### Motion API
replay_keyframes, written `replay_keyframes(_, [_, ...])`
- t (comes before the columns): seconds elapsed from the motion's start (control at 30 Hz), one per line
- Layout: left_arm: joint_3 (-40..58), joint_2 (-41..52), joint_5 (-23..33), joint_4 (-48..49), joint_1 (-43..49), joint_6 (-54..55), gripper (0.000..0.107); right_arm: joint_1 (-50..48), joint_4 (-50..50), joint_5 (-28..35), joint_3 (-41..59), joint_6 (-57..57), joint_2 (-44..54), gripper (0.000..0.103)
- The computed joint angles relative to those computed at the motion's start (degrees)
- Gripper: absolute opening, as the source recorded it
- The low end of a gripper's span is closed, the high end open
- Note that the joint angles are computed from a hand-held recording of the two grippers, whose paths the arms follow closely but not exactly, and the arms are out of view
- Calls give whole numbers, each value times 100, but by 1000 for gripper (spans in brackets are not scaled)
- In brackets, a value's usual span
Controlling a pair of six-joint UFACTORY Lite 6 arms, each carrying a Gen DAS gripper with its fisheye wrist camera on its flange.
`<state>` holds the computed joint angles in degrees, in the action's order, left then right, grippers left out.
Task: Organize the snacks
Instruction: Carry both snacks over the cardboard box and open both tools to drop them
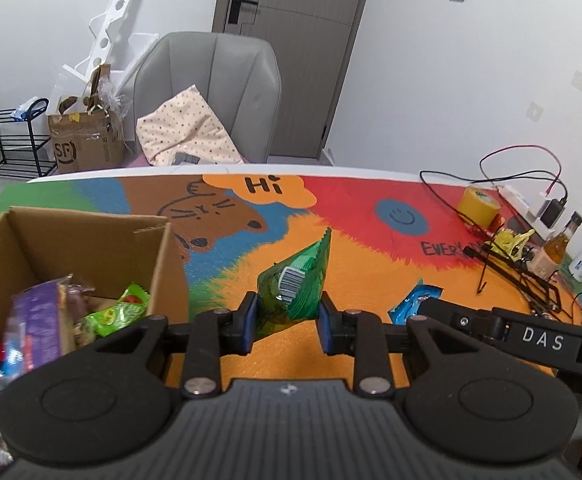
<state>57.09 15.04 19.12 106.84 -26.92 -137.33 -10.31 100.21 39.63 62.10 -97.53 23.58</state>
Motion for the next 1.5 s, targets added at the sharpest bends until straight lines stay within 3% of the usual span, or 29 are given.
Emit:
replay_keyframes(0.37, [-1238, -1501, 169, 93, -75, -119, 29, 256, 453, -15, -997, -376, -1077, 33])
replay_keyframes(0.83, [-2524, -3196, 53, -671, 283, 719, 29, 805, 774, -101, -1854, -619, -2102, 33])
replay_keyframes(1.1, [-3176, -4138, -121, -1485, 773, 1666, 29, 1338, 1094, -209, -2094, -759, -2392, 33])
replay_keyframes(1.5, [-3862, -5251, -620, -3721, 1743, 4266, 30, 2294, 1414, -534, -2151, -823, -2533, 33])
